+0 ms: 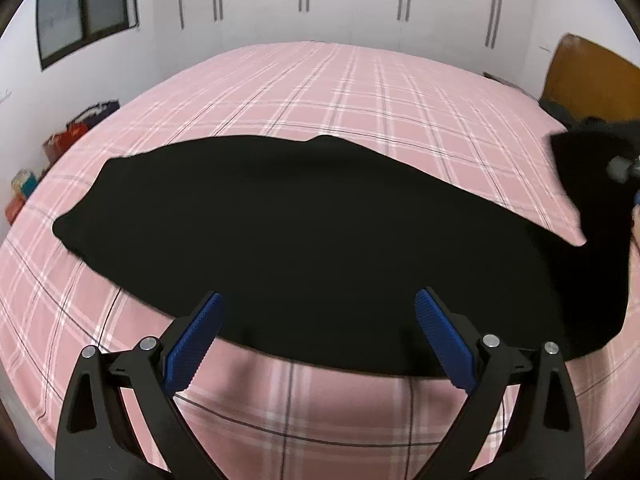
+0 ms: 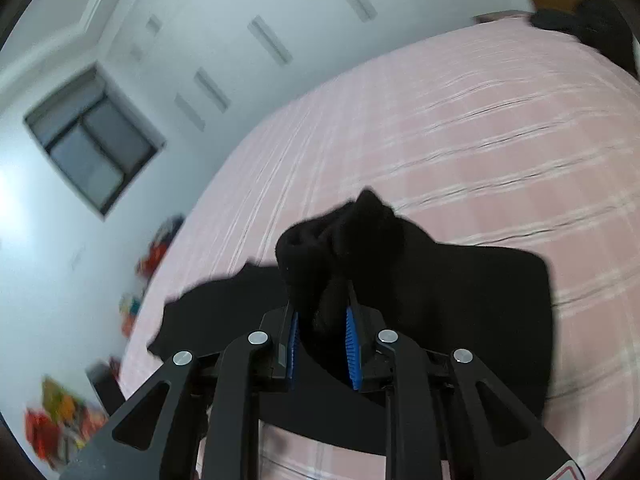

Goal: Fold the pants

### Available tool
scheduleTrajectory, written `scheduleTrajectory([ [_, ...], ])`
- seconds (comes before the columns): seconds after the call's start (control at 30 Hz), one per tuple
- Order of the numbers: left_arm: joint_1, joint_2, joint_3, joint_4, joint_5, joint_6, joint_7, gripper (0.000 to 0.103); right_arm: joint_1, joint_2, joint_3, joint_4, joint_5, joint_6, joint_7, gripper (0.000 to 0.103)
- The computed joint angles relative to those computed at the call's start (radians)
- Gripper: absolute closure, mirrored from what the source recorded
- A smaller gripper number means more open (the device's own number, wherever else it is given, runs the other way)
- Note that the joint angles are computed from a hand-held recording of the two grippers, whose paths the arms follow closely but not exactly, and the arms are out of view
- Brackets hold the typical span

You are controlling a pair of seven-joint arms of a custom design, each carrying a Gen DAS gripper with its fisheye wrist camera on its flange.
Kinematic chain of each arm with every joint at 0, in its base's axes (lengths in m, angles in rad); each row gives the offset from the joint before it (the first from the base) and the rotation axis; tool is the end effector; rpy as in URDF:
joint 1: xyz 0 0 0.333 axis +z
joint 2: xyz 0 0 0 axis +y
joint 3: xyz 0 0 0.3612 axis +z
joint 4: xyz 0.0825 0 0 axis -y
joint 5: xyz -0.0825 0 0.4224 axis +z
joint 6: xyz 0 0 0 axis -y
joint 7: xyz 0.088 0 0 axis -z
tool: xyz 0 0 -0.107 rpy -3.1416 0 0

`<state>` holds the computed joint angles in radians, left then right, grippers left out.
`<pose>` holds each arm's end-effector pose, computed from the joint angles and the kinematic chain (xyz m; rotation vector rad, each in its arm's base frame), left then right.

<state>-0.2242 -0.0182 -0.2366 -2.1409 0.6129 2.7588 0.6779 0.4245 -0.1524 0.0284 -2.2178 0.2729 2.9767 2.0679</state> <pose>0.5348 -0.2930 0.5038 -1.7570 1.8809 -0.7559 0.5248 0.2356 0.5764 -1.3313 1.7864 -0.1486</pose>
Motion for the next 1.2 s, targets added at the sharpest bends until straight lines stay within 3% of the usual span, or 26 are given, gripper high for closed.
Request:
scheduleTrajectory([
  [0.17,0.010,0.000,0.007,0.006,-0.027,-0.031,-0.007,0.009,-0.002,0.172,0.065,0.161,-0.098,-0.120,0.029,0.085],
  [0.33,0.015,0.003,0.012,0.009,-0.038,-0.034,-0.010,0.009,-0.001,0.233,0.112,0.203,-0.191,-0.270,0.067,0.078],
  [0.37,0.016,0.003,0.013,0.009,-0.045,-0.032,-0.007,0.009,0.000,0.212,0.118,0.172,-0.196,-0.244,0.075,0.076],
  [0.43,0.017,0.002,0.014,0.008,-0.053,-0.031,-0.007,0.009,-0.007,0.142,0.118,0.088,-0.179,-0.153,0.100,0.054],
  [0.47,0.019,0.002,0.015,0.008,-0.064,-0.030,-0.001,0.009,-0.021,0.084,0.113,0.025,-0.262,-0.104,0.208,0.046],
  [0.5,0.020,0.003,0.017,0.006,-0.090,-0.025,0.012,0.009,-0.063,0.022,0.127,-0.033,-0.395,-0.083,0.368,0.032],
  [0.53,0.022,0.003,0.019,0.003,-0.114,-0.018,0.028,0.009,-0.087,-0.023,0.132,-0.075,-0.462,-0.081,0.458,0.026],
  [0.6,0.024,0.005,0.019,0.001,-0.133,-0.011,0.038,0.009,-0.122,-0.124,0.118,-0.182,-0.478,-0.110,0.559,0.026],
  [0.7,0.019,0.010,0.016,0.007,-0.123,-0.018,0.047,0.009,-0.104,-0.179,0.057,-0.275,-0.382,-0.147,0.593,0.025],
  [0.8,0.009,0.016,0.011,0.016,-0.087,-0.031,0.043,0.009,-0.075,-0.179,0.007,-0.354,-0.279,-0.065,0.594,0.025],
  [0.83,0.005,0.020,0.010,0.020,-0.070,-0.038,0.039,0.009,-0.111,-0.177,0.039,-0.363,-0.290,-0.051,0.632,0.025],
  [0.9,-0.002,0.023,0.010,0.027,-0.036,-0.053,0.019,0.009,-0.243,-0.196,0.158,-0.361,-0.448,-0.052,0.785,0.025],
  [0.93,-0.005,0.025,0.011,0.030,-0.018,-0.061,0.004,0.009,-0.269,-0.191,0.185,-0.334,-0.538,-0.038,0.808,0.025],
  [0.97,-0.006,0.026,0.013,0.032,-0.011,-0.064,-0.007,0.009,-0.261,-0.179,0.184,-0.313,-0.559,-0.033,0.771,0.025],
  [1.07,-0.007,0.023,0.017,0.033,0.009,-0.078,-0.040,0.009,-0.100,-0.057,0.108,-0.140,-0.528,-0.126,0.531,0.025],
  [1.2,-0.002,0.015,0.020,0.033,0.035,-0.101,-0.089,0.009,-0.024,0.138,0.140,0.098,-0.592,-0.253,0.306,0.025],
])
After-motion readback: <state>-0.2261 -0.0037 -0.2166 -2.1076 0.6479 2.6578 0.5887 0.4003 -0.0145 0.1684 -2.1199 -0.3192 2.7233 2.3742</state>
